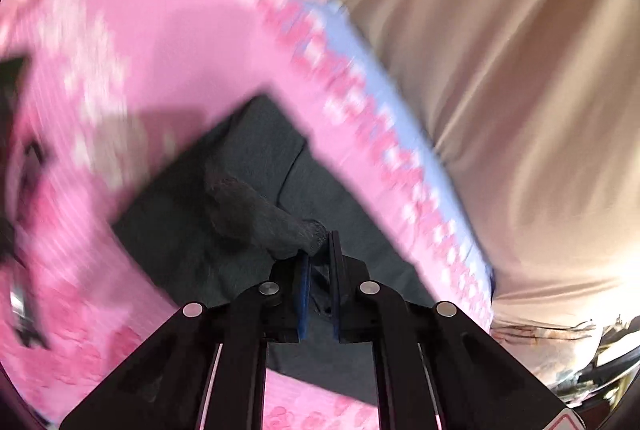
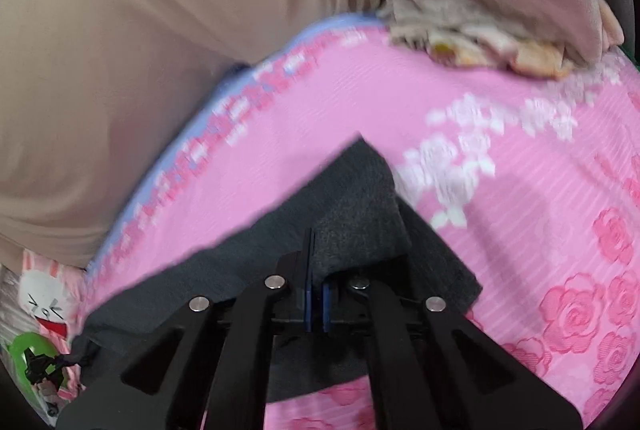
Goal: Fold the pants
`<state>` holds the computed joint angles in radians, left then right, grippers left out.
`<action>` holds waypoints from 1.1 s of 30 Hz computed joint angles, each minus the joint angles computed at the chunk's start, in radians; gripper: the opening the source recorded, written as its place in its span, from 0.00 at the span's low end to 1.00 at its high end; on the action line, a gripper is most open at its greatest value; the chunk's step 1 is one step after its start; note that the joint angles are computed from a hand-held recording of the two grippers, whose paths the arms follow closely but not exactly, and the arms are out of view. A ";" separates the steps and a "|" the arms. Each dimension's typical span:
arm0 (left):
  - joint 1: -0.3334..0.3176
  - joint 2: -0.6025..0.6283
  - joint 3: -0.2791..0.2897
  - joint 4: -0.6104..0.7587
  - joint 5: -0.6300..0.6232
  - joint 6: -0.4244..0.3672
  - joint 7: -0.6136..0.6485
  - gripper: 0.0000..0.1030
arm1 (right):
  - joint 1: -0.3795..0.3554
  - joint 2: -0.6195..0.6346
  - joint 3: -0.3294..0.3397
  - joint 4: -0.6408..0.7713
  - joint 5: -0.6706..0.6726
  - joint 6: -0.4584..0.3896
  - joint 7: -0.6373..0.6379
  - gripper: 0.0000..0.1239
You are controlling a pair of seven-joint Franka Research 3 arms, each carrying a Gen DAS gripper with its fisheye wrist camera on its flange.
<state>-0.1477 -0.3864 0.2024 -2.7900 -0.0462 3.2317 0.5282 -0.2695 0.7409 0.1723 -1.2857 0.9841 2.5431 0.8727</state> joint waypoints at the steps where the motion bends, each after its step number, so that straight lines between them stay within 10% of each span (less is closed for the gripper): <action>1: 0.086 -0.036 -0.079 0.002 0.013 -0.052 -0.015 0.06 | -0.026 -0.023 0.028 -0.017 0.039 -0.001 -0.052 0.01; 5: 0.269 -0.086 -0.258 0.028 0.114 -0.314 -0.047 0.06 | 0.037 -0.015 -0.080 -0.008 -0.114 -0.051 0.028 0.01; 10: 0.181 0.033 -0.174 -0.009 0.024 -0.283 -0.002 0.06 | 0.019 0.029 -0.075 -0.001 -0.189 -0.086 0.092 0.02; 18: 0.223 -0.012 -0.218 -0.016 0.052 -0.328 -0.021 0.08 | 0.006 -0.023 -0.055 -0.059 -0.161 -0.039 0.029 0.02; 22: 0.297 -0.027 -0.324 -0.006 0.162 -0.412 -0.123 0.15 | 0.009 -0.032 -0.072 -0.099 -0.199 -0.033 0.044 0.06; 25: 0.361 -0.097 -0.468 0.051 0.329 -0.629 -0.302 0.17 | 0.068 -0.113 -0.137 -0.221 -0.223 0.135 0.106 0.19; 27: 0.374 -0.139 -0.565 0.123 0.454 -0.780 -0.392 0.27 | 0.082 -0.171 -0.119 -0.312 -0.238 0.296 0.089 0.19; 30: 0.351 -0.118 -0.601 0.211 0.571 -0.776 -0.427 0.58 | 0.015 -0.219 0.010 -0.334 -0.150 0.274 -0.138 0.18; 33: 0.345 0.020 -0.622 0.336 0.697 -0.710 -0.437 0.72 | 0.163 -0.165 -0.116 -0.261 -0.266 0.336 -0.114 0.34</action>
<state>0.1968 -0.3661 -0.4191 -2.4539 0.6505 2.5218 0.0911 -0.1061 0.5763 0.0565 -1.5463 0.7177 2.8794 0.7591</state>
